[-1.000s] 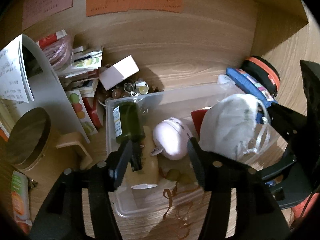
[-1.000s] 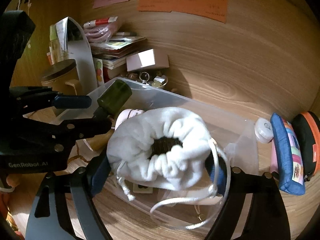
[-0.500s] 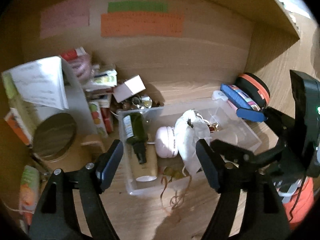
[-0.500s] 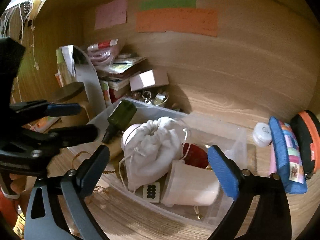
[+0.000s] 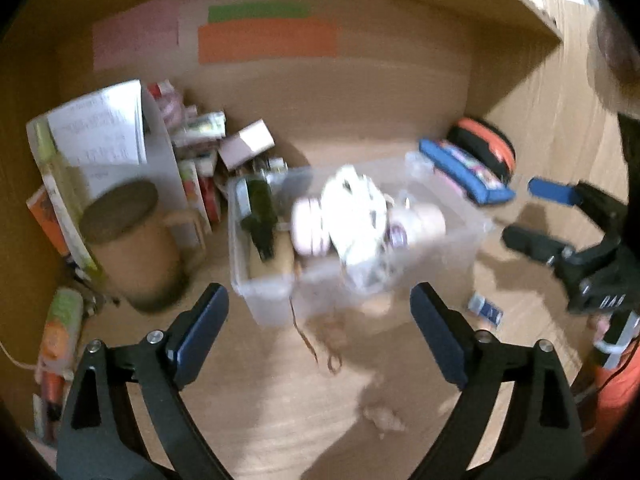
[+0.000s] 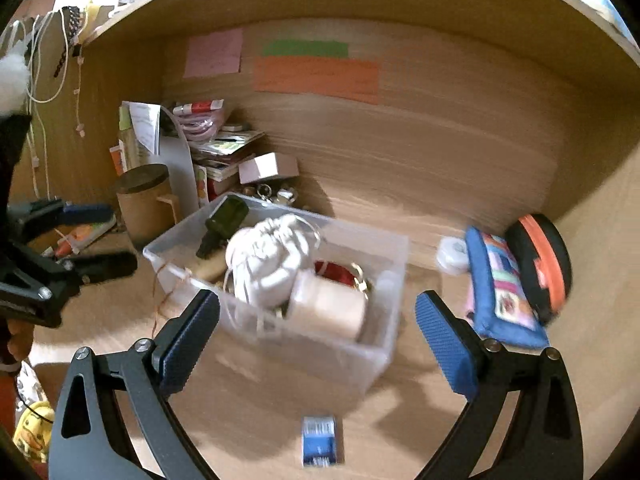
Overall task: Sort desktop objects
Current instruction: 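Open the left gripper over the box while the right releases the pouch inside, then grasp the shell trinket with the left gripper while the right grasps the blue Max card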
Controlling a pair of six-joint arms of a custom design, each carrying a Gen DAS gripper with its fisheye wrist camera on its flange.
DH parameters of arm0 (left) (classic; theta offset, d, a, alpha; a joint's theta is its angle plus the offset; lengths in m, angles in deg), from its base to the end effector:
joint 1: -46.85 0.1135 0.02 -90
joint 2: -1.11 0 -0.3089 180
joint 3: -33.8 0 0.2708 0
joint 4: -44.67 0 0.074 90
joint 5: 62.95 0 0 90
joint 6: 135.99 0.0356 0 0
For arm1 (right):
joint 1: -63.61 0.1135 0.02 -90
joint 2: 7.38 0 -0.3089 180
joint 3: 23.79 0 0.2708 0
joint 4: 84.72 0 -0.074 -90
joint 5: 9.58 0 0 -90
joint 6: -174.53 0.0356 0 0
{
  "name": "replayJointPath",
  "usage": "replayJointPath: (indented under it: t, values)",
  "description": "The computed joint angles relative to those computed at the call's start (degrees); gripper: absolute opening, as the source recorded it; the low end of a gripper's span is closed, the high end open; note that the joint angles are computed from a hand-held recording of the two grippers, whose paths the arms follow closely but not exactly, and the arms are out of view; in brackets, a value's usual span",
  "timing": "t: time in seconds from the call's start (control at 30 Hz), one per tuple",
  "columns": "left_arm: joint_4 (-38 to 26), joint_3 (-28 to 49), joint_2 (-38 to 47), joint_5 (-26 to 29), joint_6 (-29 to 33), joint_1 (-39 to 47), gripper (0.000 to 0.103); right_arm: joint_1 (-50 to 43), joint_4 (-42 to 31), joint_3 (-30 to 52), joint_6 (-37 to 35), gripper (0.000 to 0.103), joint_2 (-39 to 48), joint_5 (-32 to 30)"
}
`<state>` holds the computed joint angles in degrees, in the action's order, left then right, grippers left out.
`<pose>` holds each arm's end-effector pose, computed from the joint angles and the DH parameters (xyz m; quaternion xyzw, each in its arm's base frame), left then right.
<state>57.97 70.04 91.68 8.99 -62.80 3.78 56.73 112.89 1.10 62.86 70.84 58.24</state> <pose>0.1992 -0.1711 0.1316 0.1408 0.8901 -0.0805 0.4260 0.2056 -0.0113 0.1362 -0.1994 0.8547 0.0555 0.4760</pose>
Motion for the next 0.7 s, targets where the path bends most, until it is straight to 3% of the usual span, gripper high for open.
replayJointPath:
  t: [0.2, 0.43, 0.57, 0.7]
  values:
    - [3.0, -1.7, 5.8, 2.0, -5.8, -2.4, 0.093, -5.2, 3.0, -4.1, -2.5, 0.098, 2.1, -1.8]
    - [7.9, -4.3, 11.0, -0.8, -11.1, -6.8, 0.092, -9.6, 9.9, -6.8, -5.9, 0.098, 11.0, -2.8]
    - [7.7, -4.0, 13.7, 0.6, -12.3, -8.0, 0.071, -11.4, 12.3, -6.5, -7.0, 0.098, 17.4, -2.7]
    - [9.5, -4.0, 16.3, 3.7, -13.7, -7.6, 0.069, -10.5, 14.4, -5.5, -6.8, 0.098, 23.3, -2.1]
